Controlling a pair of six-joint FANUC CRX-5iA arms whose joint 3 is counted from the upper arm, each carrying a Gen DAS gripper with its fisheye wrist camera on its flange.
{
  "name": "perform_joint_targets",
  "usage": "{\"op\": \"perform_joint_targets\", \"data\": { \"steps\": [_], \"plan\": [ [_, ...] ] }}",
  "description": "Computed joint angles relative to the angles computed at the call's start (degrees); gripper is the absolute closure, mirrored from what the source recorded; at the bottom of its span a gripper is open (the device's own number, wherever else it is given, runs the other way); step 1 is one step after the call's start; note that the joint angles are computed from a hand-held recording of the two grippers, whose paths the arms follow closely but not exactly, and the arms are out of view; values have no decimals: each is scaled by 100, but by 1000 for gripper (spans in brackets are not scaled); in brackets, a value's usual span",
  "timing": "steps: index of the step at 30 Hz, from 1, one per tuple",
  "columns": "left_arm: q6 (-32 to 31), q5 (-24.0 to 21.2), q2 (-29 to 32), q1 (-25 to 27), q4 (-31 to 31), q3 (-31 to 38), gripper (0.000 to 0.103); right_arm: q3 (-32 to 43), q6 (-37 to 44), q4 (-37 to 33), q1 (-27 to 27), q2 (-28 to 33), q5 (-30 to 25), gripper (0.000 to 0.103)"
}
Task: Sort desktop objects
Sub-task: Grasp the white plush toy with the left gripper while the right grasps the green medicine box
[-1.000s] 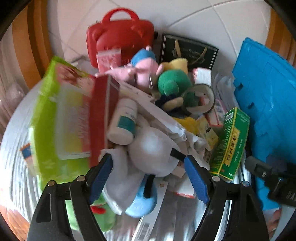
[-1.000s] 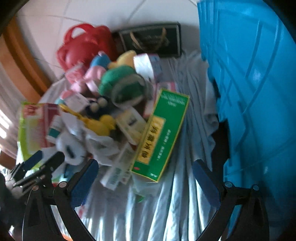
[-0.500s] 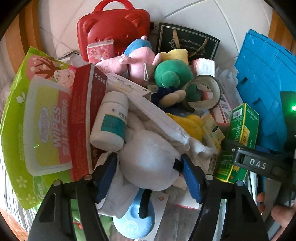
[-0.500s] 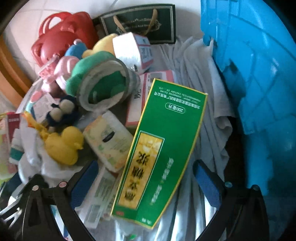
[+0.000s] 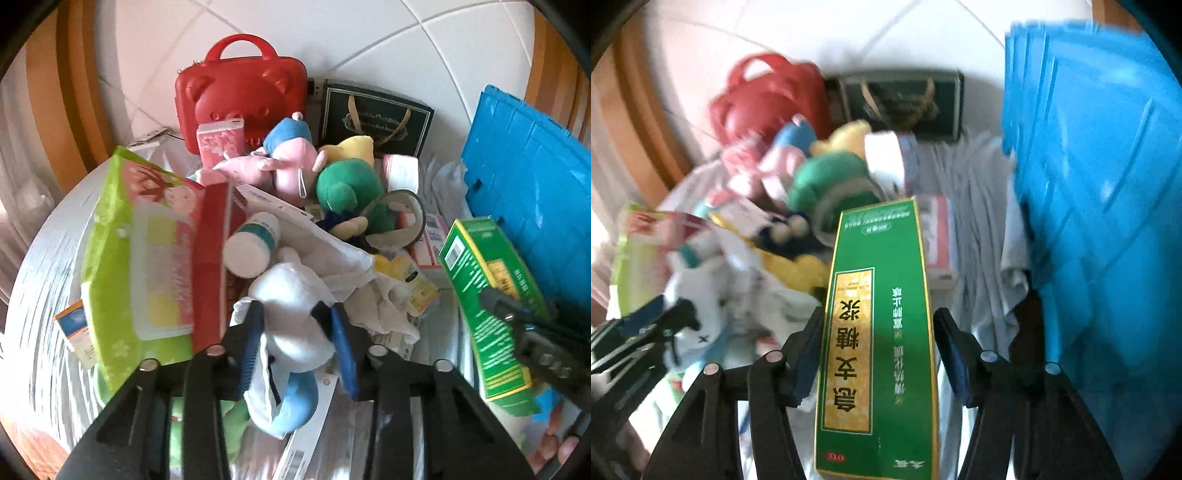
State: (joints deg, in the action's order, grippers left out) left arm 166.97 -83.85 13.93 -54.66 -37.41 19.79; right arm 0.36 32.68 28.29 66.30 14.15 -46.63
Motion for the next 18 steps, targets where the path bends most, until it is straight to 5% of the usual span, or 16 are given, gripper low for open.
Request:
{"op": "perform_joint_targets", "data": {
  "steps": [1,6,8,10,11,18],
  "plan": [
    [-3,-30,-27,-25,-33,1,95,-77,-16,75,44,-116,53,46],
    [58,-12,-180,-29,112,-166,97,-184,34,220,158,-317,38,46],
    [167,160,-271,2,287,-376,84,-217,54,111,164,-299,-110,46],
    [245,13,-194,-22,309,-378,41,-250,161,-150,142,-265,-211,46],
    [263,-99,-131,-36,265,-350,34,-283,221,-336,123,-233,-311,46],
    [397,165,-86,192,427,-384,30,-345,393,-800,-10,20,-571,45]
  ]
}}
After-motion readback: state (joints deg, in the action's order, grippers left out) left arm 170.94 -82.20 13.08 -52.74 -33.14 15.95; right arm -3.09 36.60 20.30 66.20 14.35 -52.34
